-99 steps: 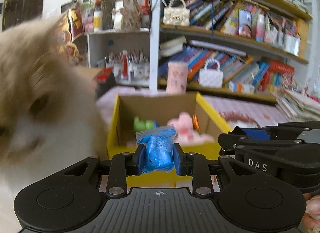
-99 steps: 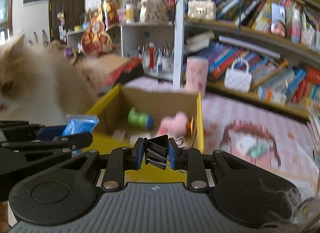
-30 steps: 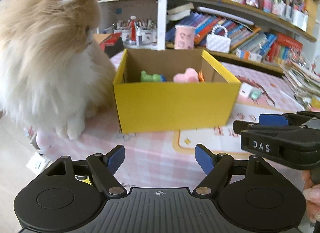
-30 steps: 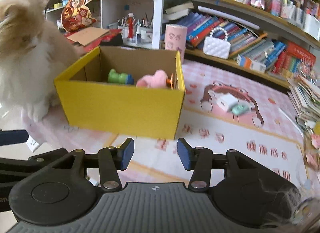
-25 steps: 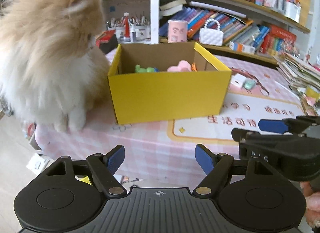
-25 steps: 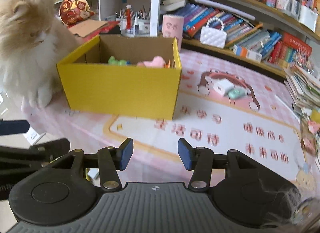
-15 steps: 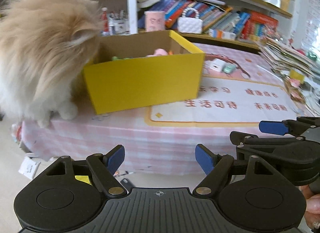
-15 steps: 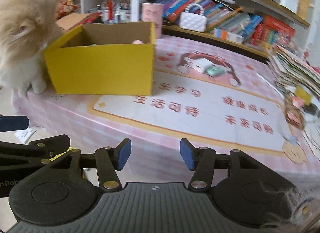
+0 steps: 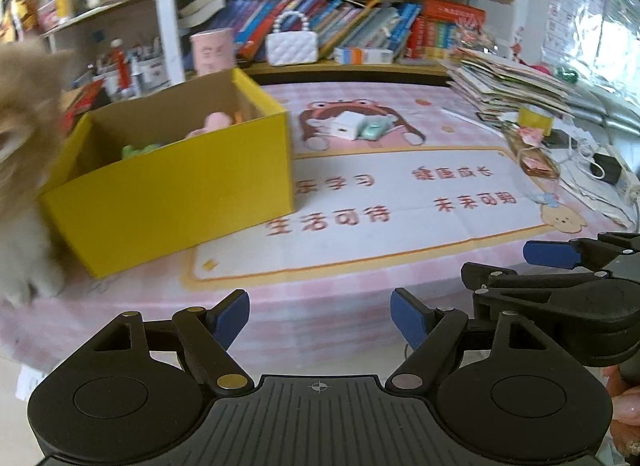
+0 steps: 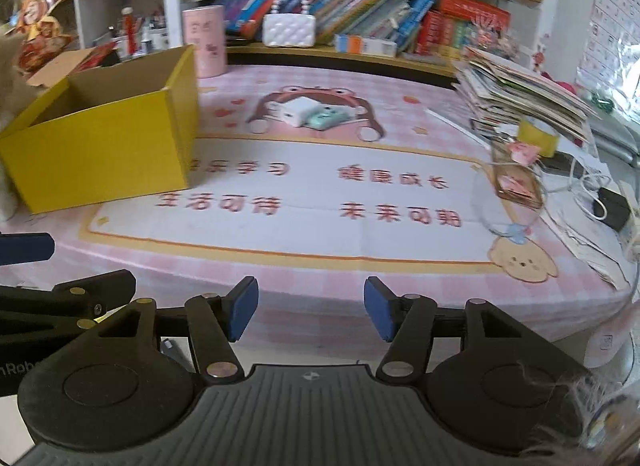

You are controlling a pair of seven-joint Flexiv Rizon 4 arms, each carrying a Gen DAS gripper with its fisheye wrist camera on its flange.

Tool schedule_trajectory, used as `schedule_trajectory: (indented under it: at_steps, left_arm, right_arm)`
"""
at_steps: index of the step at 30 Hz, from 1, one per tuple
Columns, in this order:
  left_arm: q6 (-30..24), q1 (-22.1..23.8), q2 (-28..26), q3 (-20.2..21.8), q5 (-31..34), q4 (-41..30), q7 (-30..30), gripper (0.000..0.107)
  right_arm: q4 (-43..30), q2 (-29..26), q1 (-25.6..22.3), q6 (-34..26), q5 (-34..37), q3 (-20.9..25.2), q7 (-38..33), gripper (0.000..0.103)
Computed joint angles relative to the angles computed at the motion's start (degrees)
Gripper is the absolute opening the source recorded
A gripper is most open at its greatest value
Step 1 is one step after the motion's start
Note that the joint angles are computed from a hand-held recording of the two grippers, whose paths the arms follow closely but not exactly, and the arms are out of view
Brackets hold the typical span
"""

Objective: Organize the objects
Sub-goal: 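Withdraw both open tools from the box toward the white plug and mint toy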

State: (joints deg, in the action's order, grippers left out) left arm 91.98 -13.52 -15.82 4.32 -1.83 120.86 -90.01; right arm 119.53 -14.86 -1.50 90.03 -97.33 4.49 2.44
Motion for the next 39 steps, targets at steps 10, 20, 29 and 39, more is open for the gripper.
schedule_trajectory:
  at_steps: [10, 20, 29, 39]
  left_arm:
    - [-6.9, -4.1, -7.5, 1.5, 1.4, -12.2, -2.2, 0.08]
    - [-14.3, -7.7, -16.0, 5.1, 5.3, -26.9, -10.2, 0.08]
    - [-22.1, -9.5, -23.1, 7.8, 9.8, -41.4, -19.6, 0.08]
    - [-32.2, -8.5, -31.4, 9.4, 14.8, -59.4, -27.7, 0.08]
  right_arm:
    - [-2.1, -4.2, 2.8, 0.3, 20.9, -3.8, -19.3, 0.057]
    - [-11.2, -12.8, -1.0, -2.5, 44.7, 3.6, -45.6, 0.057]
    - [-23.2, -21.7, -6.6, -6.1, 57.5, 12.8, -64.1, 0.058]
    - [-44.5, -36.5, -10.5, -14.2, 67.0, 27.1, -87.0, 0.065]
